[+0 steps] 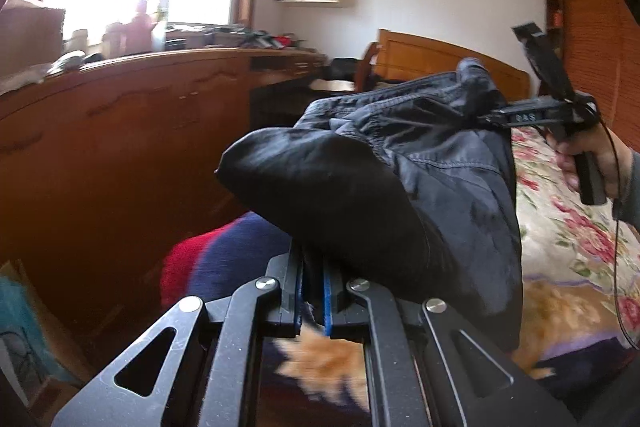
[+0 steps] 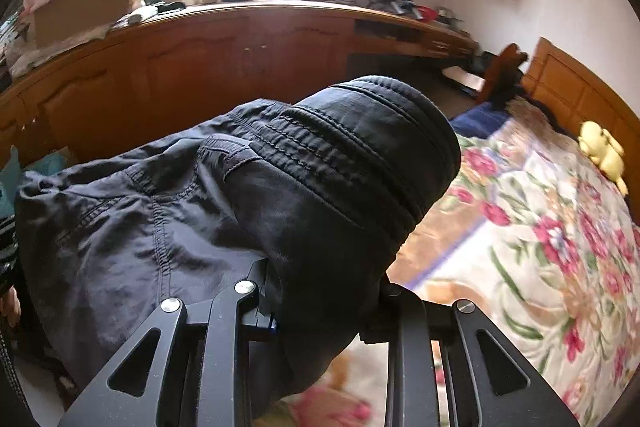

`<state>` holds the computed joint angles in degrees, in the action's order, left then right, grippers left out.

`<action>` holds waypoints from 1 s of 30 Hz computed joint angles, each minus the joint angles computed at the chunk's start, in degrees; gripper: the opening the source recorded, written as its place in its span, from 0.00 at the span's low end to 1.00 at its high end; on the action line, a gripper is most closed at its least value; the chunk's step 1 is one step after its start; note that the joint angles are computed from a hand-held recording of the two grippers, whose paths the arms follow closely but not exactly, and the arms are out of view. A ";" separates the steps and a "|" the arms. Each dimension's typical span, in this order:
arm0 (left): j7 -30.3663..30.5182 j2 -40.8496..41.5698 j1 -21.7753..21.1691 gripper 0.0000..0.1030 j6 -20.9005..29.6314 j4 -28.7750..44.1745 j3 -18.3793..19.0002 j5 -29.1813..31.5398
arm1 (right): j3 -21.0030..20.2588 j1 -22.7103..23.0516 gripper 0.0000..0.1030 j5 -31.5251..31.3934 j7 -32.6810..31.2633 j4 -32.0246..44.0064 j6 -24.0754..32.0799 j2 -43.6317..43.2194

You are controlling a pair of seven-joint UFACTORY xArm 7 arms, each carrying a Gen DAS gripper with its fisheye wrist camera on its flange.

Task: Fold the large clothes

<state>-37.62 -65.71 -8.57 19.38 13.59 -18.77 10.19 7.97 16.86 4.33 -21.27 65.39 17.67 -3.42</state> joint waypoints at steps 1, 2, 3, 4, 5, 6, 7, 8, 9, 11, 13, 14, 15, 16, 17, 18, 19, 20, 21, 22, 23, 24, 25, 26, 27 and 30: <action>0.21 -0.84 0.72 0.07 0.83 -0.62 0.38 0.31 | 0.18 0.22 0.26 -0.02 -0.31 0.45 -0.26 1.01; 0.38 -1.45 1.29 0.07 1.49 -1.19 0.72 0.53 | 0.27 0.41 0.26 0.67 -0.81 0.96 -0.44 1.99; 0.49 -2.28 1.40 0.07 2.21 -1.84 1.15 0.54 | 0.40 0.55 0.26 1.33 -1.03 1.29 -0.75 3.07; 0.78 -2.60 1.67 0.07 2.84 -2.52 1.86 0.53 | 0.49 0.57 0.26 2.17 -1.41 1.52 -0.94 3.98; 0.91 -2.50 2.00 0.07 3.19 -2.91 2.13 0.54 | 0.58 0.55 0.26 2.27 -1.07 2.27 -0.60 5.08; 0.90 -2.44 2.38 0.07 3.59 -3.35 2.25 0.56 | 0.58 0.49 0.26 1.82 -0.33 2.62 -0.06 6.17; 0.65 -2.10 2.69 0.07 3.64 -3.93 2.31 0.45 | 0.41 0.65 0.26 -0.57 1.65 3.62 0.26 7.49; 0.33 -1.66 2.85 0.07 3.45 -4.18 2.32 0.30 | -0.03 0.80 0.27 -3.63 3.58 3.45 -0.30 8.09; 0.09 -0.11 3.59 0.07 2.82 -3.69 2.29 0.35 | -0.35 0.78 0.27 -5.74 4.28 3.14 -0.94 8.40; -0.27 0.82 3.81 0.07 2.77 -3.23 2.23 0.35 | 0.07 -0.52 0.27 -3.41 1.77 3.23 -0.70 8.76; -0.25 0.81 3.70 0.08 3.86 -2.72 2.52 0.31 | 0.01 -1.36 0.28 -1.96 0.73 3.57 0.33 9.01; -0.51 1.16 3.76 0.08 4.18 -2.48 2.37 0.25 | -0.15 -1.59 0.28 -2.16 0.68 4.05 1.12 9.27; -0.70 1.62 3.86 0.08 4.22 -2.32 2.50 0.15 | -0.23 -2.00 0.29 -1.69 0.11 4.11 1.58 9.26; -0.75 2.05 4.00 0.08 4.63 -2.16 2.92 0.01 | -0.32 -2.16 0.33 -1.71 0.20 3.67 1.68 8.88; -0.37 2.91 4.29 0.08 4.72 -1.86 3.60 0.05 | -0.57 -2.03 0.34 -2.83 1.25 3.49 1.56 8.75; -0.29 3.16 4.17 0.08 5.61 -1.61 3.88 -0.15 | -0.89 -1.78 0.39 -4.63 2.83 2.71 0.97 8.25; -0.53 3.10 3.96 0.08 6.32 -1.32 3.81 -0.39 | -1.08 -1.78 0.44 -5.89 3.60 1.87 0.41 7.72; -0.62 2.69 3.70 0.09 6.91 -1.33 3.95 -0.56 | -1.17 -1.87 0.47 -6.74 3.85 0.64 -0.47 7.01; -0.88 1.93 3.31 0.10 7.95 -1.29 3.86 -0.79 | -1.02 -2.23 0.53 -5.88 2.63 -0.50 -1.12 6.33; -1.12 0.89 3.00 0.12 9.24 -1.23 3.72 -0.92 | -0.79 -2.39 0.58 -4.87 1.65 -1.16 -1.52 6.09; -1.28 0.19 2.97 0.15 10.06 -1.19 3.56 -0.83 | -1.51 -1.37 0.60 -3.37 0.43 -1.79 -1.97 5.83; -1.57 -0.89 2.76 0.17 11.36 -1.11 3.18 -0.78 | -0.08 -2.75 0.61 0.28 -3.19 -3.36 -3.04 4.90; -1.83 -2.15 2.54 0.21 12.88 -0.90 2.69 -0.60 | 0.22 -2.59 0.62 2.80 -5.68 -4.54 -4.02 4.35; -1.99 -3.11 2.40 0.26 13.96 -0.72 2.33 -0.35 | 0.45 -2.22 0.62 4.13 -6.88 -5.88 -5.12 3.90; -2.35 -4.71 2.09 0.28 15.54 -0.66 1.73 -0.13 | 0.60 -1.89 0.62 6.73 -9.27 -6.55 -5.24 3.38; -3.11 -7.55 1.28 0.30 18.23 0.07 0.62 0.52 | 0.42 0.01 0.63 17.68 -18.74 -7.79 -3.20 1.54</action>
<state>-40.72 -73.26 -7.29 37.60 13.66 -18.15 10.71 8.39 16.86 22.02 -40.01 57.60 14.48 -1.88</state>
